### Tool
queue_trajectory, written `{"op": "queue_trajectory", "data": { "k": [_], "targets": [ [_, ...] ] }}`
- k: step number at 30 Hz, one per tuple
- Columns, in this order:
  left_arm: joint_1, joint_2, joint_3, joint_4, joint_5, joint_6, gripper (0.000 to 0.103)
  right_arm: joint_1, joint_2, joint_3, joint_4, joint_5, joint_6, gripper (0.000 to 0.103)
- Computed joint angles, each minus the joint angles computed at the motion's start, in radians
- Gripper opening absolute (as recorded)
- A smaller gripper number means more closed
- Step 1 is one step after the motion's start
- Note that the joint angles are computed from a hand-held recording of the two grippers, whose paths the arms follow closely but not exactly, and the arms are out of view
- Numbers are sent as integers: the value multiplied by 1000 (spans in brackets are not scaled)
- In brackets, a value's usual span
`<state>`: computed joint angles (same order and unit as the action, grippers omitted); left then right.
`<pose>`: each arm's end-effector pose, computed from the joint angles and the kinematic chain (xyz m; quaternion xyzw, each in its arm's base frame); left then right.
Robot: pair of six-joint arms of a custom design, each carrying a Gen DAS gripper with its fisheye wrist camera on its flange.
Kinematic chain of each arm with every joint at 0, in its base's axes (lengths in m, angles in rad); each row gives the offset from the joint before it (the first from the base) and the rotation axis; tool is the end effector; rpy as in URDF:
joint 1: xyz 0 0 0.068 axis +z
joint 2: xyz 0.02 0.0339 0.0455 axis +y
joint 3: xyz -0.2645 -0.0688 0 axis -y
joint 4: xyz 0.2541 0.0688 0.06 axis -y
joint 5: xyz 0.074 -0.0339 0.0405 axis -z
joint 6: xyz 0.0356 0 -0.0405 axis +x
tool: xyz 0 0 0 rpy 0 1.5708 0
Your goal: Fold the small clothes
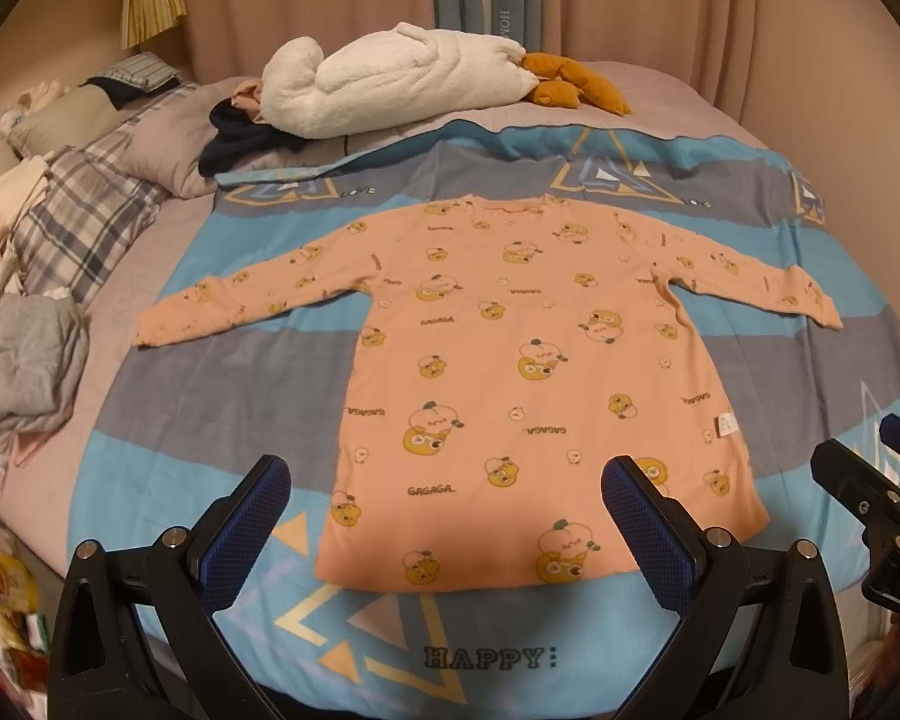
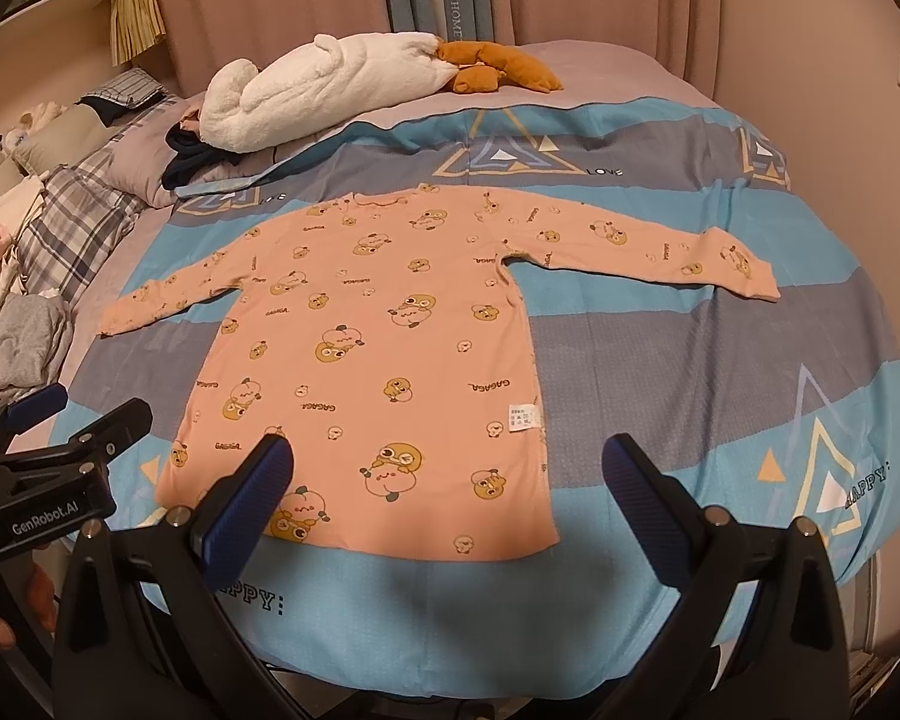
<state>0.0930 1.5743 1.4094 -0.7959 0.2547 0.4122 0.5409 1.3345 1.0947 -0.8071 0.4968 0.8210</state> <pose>0.3429 0.0230 0.3066 0.1880 0.9280 -0.0429 0.3187 0.2418 0.1254 0.2774 0.1937 0.9182 -0.0265 0.3445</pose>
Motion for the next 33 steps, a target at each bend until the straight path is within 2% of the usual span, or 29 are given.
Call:
{"op": "queue_trajectory", "data": {
  "k": [14, 16, 18, 20, 24, 26, 28, 33],
  "targets": [
    [1, 27, 1, 3, 15, -12, 103, -10, -6, -19, 19, -15, 6, 103],
    [6, 43, 15, -10, 39, -13, 103, -19, -18, -35, 40, -32, 1, 103],
    [14, 68, 49, -55, 88, -12, 103, -52, -64, -86, 116, -97, -25, 103],
    [39, 126, 107, -134, 201, -5, 103, -113, -161, -201, 291, -232, -64, 103],
    [80, 225, 179, -219, 389, -25, 103, -214, -253, -343, 495, -392, -28, 103],
    [80, 261, 198, -220, 424, -49, 103, -276, -289, -416, 592, -470, -4, 103],
    [66, 284, 204, -187, 409, -75, 103, -359, -310, -481, 673, -550, 15, 103],
    [37, 351, 264, -160, 371, -106, 103, -649, -251, -528, 734, -710, 37, 103]
  ]
}}
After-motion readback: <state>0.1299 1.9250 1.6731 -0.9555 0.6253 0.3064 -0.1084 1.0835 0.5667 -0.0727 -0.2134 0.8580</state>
